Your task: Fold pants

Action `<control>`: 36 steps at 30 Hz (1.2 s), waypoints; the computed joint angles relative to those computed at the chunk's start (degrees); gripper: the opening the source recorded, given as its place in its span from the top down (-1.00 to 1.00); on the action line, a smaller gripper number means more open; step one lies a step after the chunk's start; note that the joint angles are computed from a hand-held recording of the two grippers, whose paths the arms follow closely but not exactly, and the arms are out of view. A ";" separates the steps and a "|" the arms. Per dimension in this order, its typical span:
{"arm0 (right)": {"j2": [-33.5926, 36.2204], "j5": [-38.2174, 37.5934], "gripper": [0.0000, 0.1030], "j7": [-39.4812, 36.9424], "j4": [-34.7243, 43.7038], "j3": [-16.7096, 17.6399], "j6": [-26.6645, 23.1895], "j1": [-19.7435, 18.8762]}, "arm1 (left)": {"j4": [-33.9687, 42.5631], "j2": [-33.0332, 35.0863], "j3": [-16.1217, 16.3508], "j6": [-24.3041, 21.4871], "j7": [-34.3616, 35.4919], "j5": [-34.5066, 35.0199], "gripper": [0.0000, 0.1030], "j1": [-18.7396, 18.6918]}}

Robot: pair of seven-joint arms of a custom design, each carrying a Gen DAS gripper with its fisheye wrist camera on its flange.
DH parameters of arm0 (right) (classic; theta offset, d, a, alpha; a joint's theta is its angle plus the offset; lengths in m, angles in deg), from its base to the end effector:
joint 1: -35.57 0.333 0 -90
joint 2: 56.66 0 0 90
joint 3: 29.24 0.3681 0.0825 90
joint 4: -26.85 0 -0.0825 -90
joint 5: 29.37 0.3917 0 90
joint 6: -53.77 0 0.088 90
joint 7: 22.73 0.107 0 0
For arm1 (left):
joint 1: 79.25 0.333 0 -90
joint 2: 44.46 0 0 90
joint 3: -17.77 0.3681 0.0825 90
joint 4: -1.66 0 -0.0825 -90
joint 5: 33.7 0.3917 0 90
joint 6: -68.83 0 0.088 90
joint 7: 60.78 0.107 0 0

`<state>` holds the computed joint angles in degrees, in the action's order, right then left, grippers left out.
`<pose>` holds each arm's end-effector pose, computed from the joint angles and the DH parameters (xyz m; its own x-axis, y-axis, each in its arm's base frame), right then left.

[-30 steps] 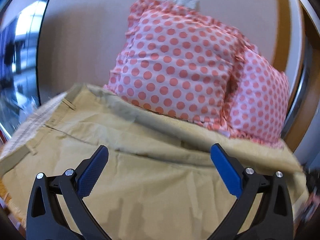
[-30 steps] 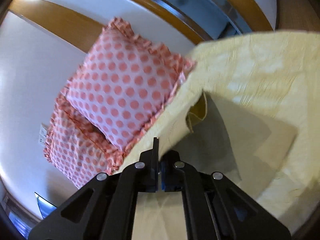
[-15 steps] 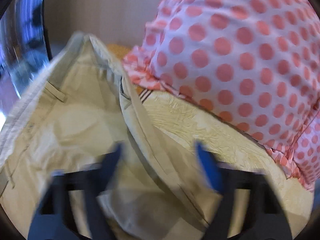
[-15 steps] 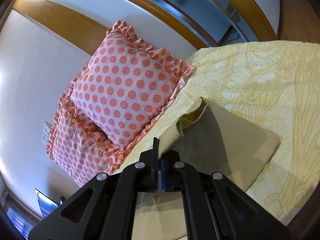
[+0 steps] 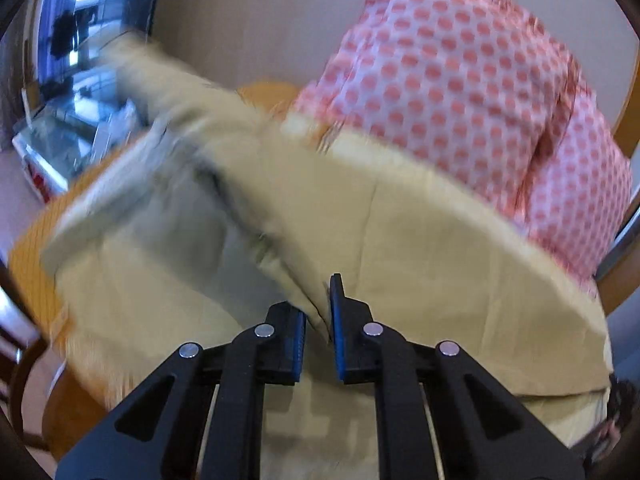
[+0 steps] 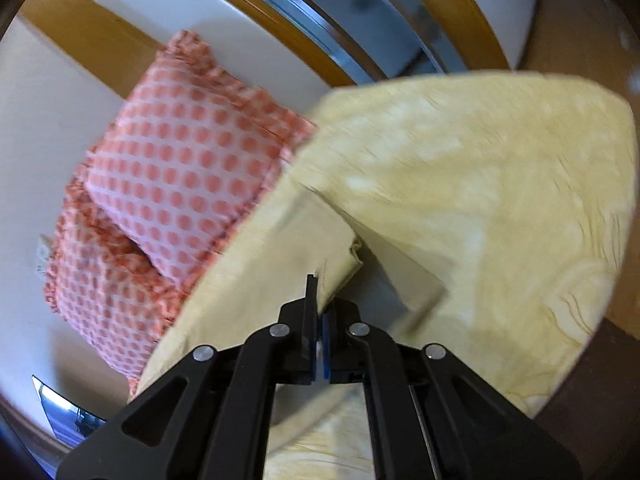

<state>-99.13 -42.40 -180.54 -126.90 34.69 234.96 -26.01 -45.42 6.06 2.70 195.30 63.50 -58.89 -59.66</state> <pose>0.4318 0.0796 0.4541 -0.6707 -0.2682 -0.6915 0.1769 0.8476 -0.5003 0.8460 0.1671 0.4997 -0.2916 -0.9155 0.2772 -0.7577 0.0442 -0.6512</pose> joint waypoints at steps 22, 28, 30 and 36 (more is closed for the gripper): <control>-3.63 -8.48 -0.19 5.89 1.51 -6.72 -26.23 13.09 | -26.96 -14.48 -1.24 8.65 17.42 -16.08 0.53 7.13; -1.29 -13.44 0.12 10.01 0.83 -7.26 -22.56 12.94 | -35.55 -19.70 -2.34 29.62 24.37 -24.15 -0.37 7.09; 0.22 -15.96 0.15 10.68 2.30 -5.95 -22.13 11.49 | -34.50 -19.13 -4.98 31.20 28.44 -27.94 -0.48 8.50; 3.08 -24.58 0.86 15.21 5.07 -0.96 -13.95 3.67 | -29.17 -15.46 -4.88 25.69 30.27 -26.36 -0.59 6.32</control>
